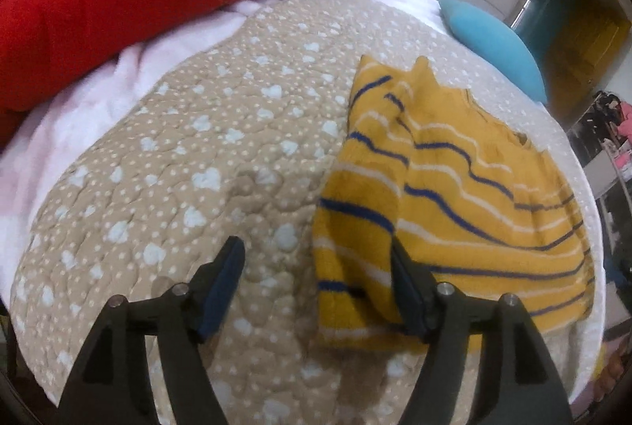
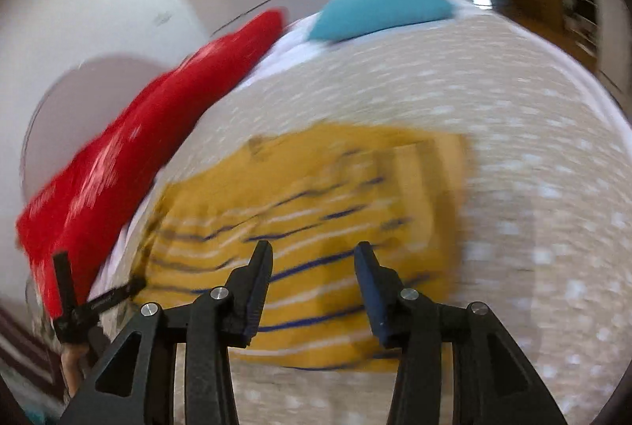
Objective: Fold small clothes
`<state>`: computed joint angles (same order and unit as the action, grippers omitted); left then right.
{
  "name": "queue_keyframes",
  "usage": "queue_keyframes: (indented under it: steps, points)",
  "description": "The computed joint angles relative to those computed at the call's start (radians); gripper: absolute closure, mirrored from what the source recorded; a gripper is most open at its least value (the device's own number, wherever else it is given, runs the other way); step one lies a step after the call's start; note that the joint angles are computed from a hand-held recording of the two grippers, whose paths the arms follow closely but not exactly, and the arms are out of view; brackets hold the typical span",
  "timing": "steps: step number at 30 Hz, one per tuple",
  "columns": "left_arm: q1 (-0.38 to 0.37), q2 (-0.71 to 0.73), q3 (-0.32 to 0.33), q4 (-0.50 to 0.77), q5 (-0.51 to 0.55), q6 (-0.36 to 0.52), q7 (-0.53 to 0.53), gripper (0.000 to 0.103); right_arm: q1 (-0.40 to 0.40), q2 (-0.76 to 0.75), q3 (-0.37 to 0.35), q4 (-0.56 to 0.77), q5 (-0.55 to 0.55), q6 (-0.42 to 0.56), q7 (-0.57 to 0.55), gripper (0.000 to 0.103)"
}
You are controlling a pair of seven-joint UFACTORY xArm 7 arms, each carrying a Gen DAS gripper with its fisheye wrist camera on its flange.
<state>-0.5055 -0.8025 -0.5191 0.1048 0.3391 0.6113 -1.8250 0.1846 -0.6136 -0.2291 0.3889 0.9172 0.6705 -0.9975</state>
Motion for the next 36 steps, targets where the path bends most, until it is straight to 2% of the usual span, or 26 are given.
queue_keyframes:
  steps: [1, 2, 3, 4, 6, 8, 11, 14, 17, 20, 23, 26, 28, 32, 36]
  points:
    - [-0.024, -0.011, -0.01, 0.003, -0.015, 0.031, -0.012, 0.032, 0.019, -0.007, 0.033, -0.013, 0.001, -0.008, 0.009, 0.056]
    - [-0.014, 0.001, -0.01, 0.01, -0.008, 0.024, -0.011, 0.032, 0.045, -0.002, 0.064, -0.017, 0.0, -0.016, 0.018, 0.06]
    - [-0.033, -0.008, -0.006, 0.011, -0.017, 0.04, -0.009, 0.032, 0.086, 0.017, 0.101, -0.014, 0.013, -0.038, 0.023, 0.069]
    - [-0.063, -0.027, -0.005, 0.008, -0.033, 0.061, -0.011, 0.032, 0.124, 0.033, 0.136, -0.014, 0.02, -0.064, 0.027, 0.071]
    - [-0.083, -0.039, -0.002, 0.008, -0.04, 0.069, -0.007, 0.032, 0.209, 0.081, 0.195, 0.002, 0.055, -0.139, 0.021, 0.072]
    - [-0.121, -0.059, -0.003, 0.016, -0.054, 0.115, 0.009, 0.03, 0.291, 0.15, 0.233, 0.044, 0.098, -0.201, 0.016, 0.072]
    - [-0.151, -0.058, -0.026, 0.051, -0.068, 0.214, 0.014, 0.029, 0.359, 0.276, 0.28, 0.14, 0.122, -0.214, 0.036, 0.072]
    - [-0.17, -0.049, -0.04, 0.074, -0.075, 0.28, 0.01, 0.029, 0.367, 0.41, 0.344, 0.236, 0.069, -0.225, 0.097, 0.072]
    - [-0.188, -0.052, -0.042, 0.075, -0.073, 0.306, 0.008, 0.029, 0.356, 0.533, 0.426, 0.307, -0.093, -0.315, 0.254, 0.072]
    - [-0.215, -0.082, -0.033, 0.053, -0.084, 0.308, 0.0, 0.029, 0.344, 0.605, 0.454, 0.355, -0.198, -0.359, 0.361, 0.072]
    - [-0.239, -0.113, -0.034, 0.034, -0.099, 0.32, -0.018, 0.029, 0.327, 0.633, 0.467, 0.388, -0.231, -0.333, 0.409, 0.061]
    - [-0.255, -0.138, -0.029, 0.019, -0.11, 0.325, -0.034, 0.029, 0.323, 0.635, 0.481, 0.389, -0.309, -0.342, 0.47, 0.06]
    - [-0.262, -0.142, -0.028, 0.016, -0.112, 0.326, -0.037, 0.029, 0.322, 0.607, 0.486, 0.373, -0.315, -0.345, 0.478, 0.059]
    - [-0.268, -0.137, -0.04, 0.035, -0.112, 0.356, -0.047, 0.029, 0.336, 0.533, 0.465, 0.338, -0.23, -0.334, 0.41, 0.054]
    - [-0.256, -0.113, -0.048, 0.057, -0.1, 0.354, -0.049, 0.028, 0.35, 0.472, 0.439, 0.307, -0.255, -0.303, 0.413, 0.048]
